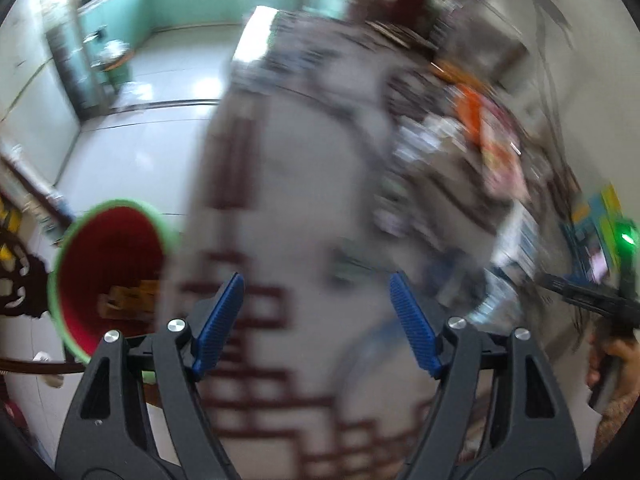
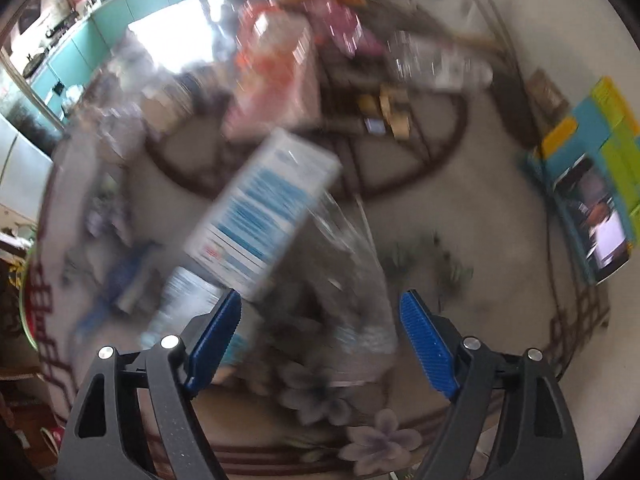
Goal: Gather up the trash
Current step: 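Grasp the crumpled wrapper with the left tool while the right tool grasps the clear plastic bag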
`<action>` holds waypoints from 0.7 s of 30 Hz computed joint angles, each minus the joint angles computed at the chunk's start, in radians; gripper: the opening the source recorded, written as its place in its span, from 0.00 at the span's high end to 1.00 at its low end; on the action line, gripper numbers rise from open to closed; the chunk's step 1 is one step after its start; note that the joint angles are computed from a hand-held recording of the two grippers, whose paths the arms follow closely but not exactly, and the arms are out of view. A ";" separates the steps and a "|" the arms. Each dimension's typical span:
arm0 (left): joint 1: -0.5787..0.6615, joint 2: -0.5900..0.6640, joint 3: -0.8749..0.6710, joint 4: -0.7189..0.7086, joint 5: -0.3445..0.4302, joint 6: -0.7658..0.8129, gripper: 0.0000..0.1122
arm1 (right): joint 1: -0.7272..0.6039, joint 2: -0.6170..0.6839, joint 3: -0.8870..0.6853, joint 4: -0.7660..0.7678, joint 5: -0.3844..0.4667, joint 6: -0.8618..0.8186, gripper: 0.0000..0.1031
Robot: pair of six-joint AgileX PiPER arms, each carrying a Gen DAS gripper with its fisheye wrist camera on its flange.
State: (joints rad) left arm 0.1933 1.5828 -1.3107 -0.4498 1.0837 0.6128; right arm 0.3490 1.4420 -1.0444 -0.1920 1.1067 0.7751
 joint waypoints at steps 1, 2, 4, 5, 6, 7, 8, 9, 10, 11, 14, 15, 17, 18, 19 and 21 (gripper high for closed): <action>-0.048 -0.023 0.027 0.013 -0.009 -0.021 0.35 | -0.017 -0.007 0.034 0.009 -0.026 -0.025 0.25; -0.121 -0.049 0.058 0.032 -0.019 -0.059 0.35 | -0.033 -0.022 0.066 0.022 -0.059 -0.050 0.26; -0.206 -0.075 0.088 0.048 -0.033 -0.111 0.35 | -0.060 -0.040 0.102 0.039 -0.098 -0.090 0.44; -0.260 -0.091 0.106 0.057 -0.044 -0.142 0.33 | -0.080 -0.046 0.115 0.053 -0.112 -0.119 0.52; -0.307 -0.103 0.123 0.064 -0.057 -0.167 0.30 | -0.110 -0.054 0.130 0.078 -0.129 -0.164 0.66; -0.345 -0.111 0.136 0.068 -0.067 -0.183 0.29 | -0.143 -0.068 0.144 0.103 -0.147 -0.214 0.70; -0.397 -0.115 0.150 0.077 -0.078 -0.207 0.29 | -0.150 -0.079 0.147 0.113 -0.151 -0.233 0.70; -0.443 -0.116 0.164 0.087 -0.092 -0.233 0.29 | -0.167 -0.090 0.150 0.121 -0.155 -0.261 0.71; -0.493 -0.113 0.177 0.094 -0.108 -0.255 0.29 | -0.191 -0.109 0.154 0.130 -0.158 -0.297 0.72; -0.527 -0.108 0.185 0.101 -0.125 -0.274 0.29 | -0.213 -0.130 0.156 0.139 -0.158 -0.325 0.72; -0.624 -0.083 0.210 0.153 -0.183 -0.337 0.29 | -0.312 -0.208 0.143 0.198 -0.143 -0.441 0.72; -0.653 -0.066 0.214 0.165 -0.203 -0.357 0.29 | -0.344 -0.222 0.139 0.217 -0.141 -0.479 0.72; -0.683 -0.036 0.217 0.184 -0.230 -0.385 0.29 | -0.385 -0.244 0.111 0.246 -0.119 -0.530 0.72; -0.697 -0.014 0.215 0.194 -0.243 -0.404 0.29 | -0.414 -0.247 0.100 0.267 -0.114 -0.566 0.72; -0.707 0.009 0.209 0.205 -0.247 -0.425 0.29 | -0.433 -0.257 0.095 0.283 -0.108 -0.590 0.72; -0.713 0.043 0.200 0.210 -0.250 -0.447 0.29 | -0.439 -0.269 0.085 0.300 -0.097 -0.600 0.72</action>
State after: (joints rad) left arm -0.5200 1.6256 -1.1103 -0.2399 0.8342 0.1663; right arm -0.0900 1.1731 -0.9591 0.1078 1.0097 0.1750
